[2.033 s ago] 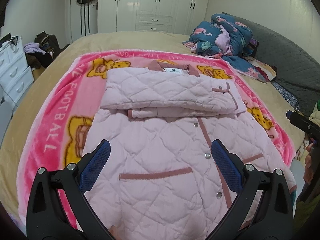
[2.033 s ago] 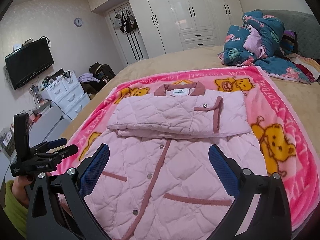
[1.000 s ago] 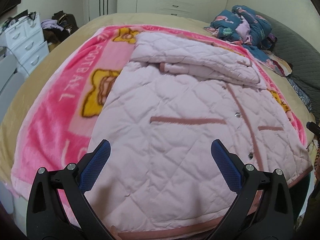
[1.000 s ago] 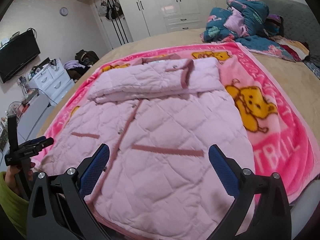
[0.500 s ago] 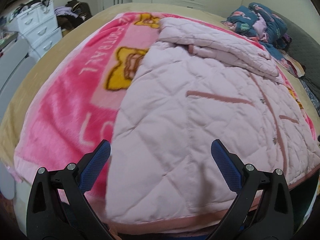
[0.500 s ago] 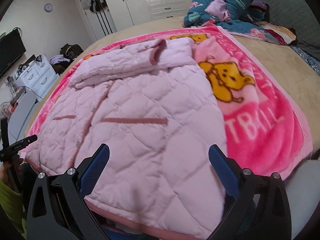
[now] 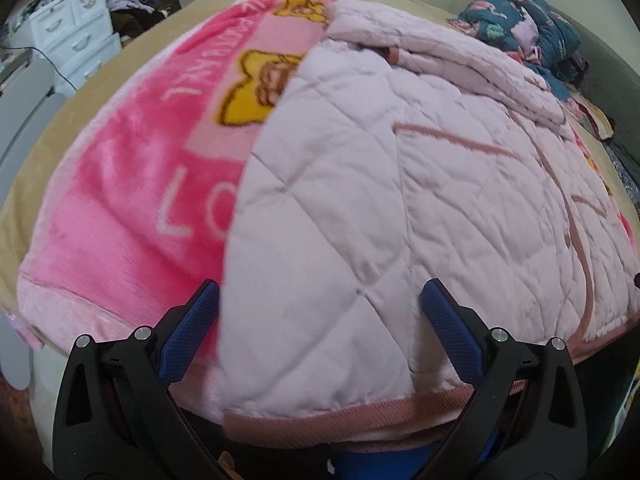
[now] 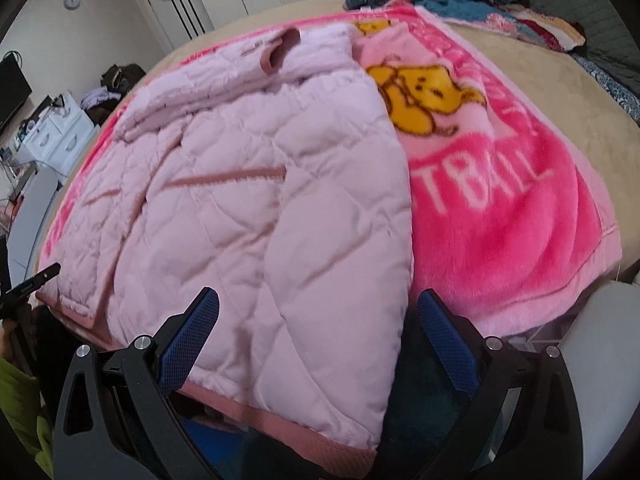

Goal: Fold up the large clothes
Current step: 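Move both tools along the jacket to its ribbed hem, then grasp the ribbed hem with the right tool while the left tool closes on the hem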

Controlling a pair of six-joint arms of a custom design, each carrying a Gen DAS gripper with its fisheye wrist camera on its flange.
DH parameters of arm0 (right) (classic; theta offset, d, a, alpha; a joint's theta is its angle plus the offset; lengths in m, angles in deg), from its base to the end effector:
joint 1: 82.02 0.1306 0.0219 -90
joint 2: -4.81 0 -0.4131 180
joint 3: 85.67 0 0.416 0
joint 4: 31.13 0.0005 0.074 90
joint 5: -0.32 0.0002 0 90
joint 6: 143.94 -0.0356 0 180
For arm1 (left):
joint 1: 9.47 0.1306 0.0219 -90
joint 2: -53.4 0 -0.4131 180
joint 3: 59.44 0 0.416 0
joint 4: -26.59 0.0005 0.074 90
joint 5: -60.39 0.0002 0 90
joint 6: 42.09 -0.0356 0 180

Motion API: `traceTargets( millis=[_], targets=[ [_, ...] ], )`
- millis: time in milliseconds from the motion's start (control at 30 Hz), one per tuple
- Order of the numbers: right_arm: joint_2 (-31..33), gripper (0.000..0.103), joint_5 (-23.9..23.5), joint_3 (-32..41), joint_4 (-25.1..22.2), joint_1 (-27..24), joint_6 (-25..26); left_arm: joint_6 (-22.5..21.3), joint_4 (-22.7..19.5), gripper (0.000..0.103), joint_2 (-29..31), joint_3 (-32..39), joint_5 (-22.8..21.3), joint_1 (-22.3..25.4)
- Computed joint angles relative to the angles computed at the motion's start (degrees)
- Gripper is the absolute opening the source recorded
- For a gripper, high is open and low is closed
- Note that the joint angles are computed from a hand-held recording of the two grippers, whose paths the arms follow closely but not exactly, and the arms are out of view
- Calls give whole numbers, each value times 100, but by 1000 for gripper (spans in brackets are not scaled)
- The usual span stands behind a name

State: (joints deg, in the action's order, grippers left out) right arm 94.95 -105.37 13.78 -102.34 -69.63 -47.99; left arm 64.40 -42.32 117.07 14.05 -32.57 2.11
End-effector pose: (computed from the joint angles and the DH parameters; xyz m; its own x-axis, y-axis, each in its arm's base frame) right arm 0.4710 0.1128 0.5154 -0.8226 -0.2829 -0.4932 -0.4185 0.8884 0.1884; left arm 0.2982 0.0625 0.4777 -0.7417 -0.4413 -0.5051 -0.4557 0.8841 -0.1033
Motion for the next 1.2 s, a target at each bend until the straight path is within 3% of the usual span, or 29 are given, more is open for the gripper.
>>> traceTargets(
  millis=[233,333,400,433,467,500,567,633,833,900,1033,1200],
  targets=[
    [-34,98,244,-91,-114,107,450,-11,-5,95,-32,-26,45,-39],
    [-91,92,326,-155,-92,123,676,-36,-9,95,-31,-20,68,-20],
    [-124,84,248,-197,-50,87,769,6,-20,95,-30,-17,22,-38],
    [-130,73,190,-199,-51,74,827,32,-19,95,-32,-21,26,-39],
    [-113,51,-22,-171,-113,38,902,45,-25,95,-36,-21,29,-39],
    [-113,46,-309,-169,-144,-7,924,48,-27,95,-38,-21,43,-22],
    [-181,36,-417,-225,0,-1,973,59,-24,95,-43,-29,64,-3],
    [-223,29,-1029,-217,199,-133,763,68,-13,95,-48,-45,66,8],
    [-231,23,-2239,3,1006,-415,-106,73,3,95,-51,-76,236,138],
    [-180,22,-2435,168,1285,-428,-382,83,-5,95,-51,-86,241,157],
    [-22,21,-2606,506,1632,-390,-609,75,-77,95,-64,-62,229,178],
    [190,21,-2665,833,1740,-331,-732,62,-191,95,-116,-61,171,163]
  ],
)
